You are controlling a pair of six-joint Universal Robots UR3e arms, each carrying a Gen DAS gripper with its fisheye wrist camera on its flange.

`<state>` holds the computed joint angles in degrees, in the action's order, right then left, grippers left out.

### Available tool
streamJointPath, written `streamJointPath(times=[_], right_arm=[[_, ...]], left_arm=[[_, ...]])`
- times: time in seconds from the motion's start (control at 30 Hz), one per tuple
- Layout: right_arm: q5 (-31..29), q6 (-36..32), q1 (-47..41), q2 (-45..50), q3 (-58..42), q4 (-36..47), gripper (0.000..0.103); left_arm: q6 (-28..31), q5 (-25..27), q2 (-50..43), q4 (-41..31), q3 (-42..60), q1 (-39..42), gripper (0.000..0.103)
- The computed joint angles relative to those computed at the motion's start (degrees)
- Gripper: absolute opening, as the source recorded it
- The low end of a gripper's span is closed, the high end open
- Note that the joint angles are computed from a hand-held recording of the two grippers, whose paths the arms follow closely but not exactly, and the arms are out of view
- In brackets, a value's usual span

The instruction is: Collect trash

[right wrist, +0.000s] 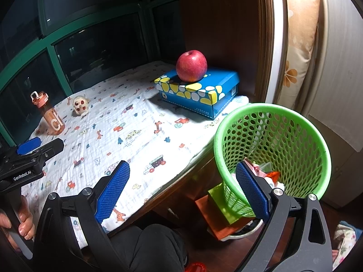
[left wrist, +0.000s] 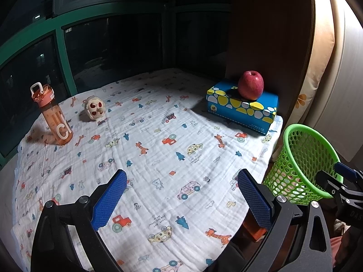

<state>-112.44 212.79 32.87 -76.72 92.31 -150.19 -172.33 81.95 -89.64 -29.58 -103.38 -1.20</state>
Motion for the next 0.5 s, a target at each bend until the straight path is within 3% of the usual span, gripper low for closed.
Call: streamJointPath(times=[0.5], right_arm=[[-0.4,0.0,0.1,0.4,-0.3,0.0,0.093]], left_arm=[[-0.6,0.5,0.0,0.4,-0.4,-0.1,0.095]])
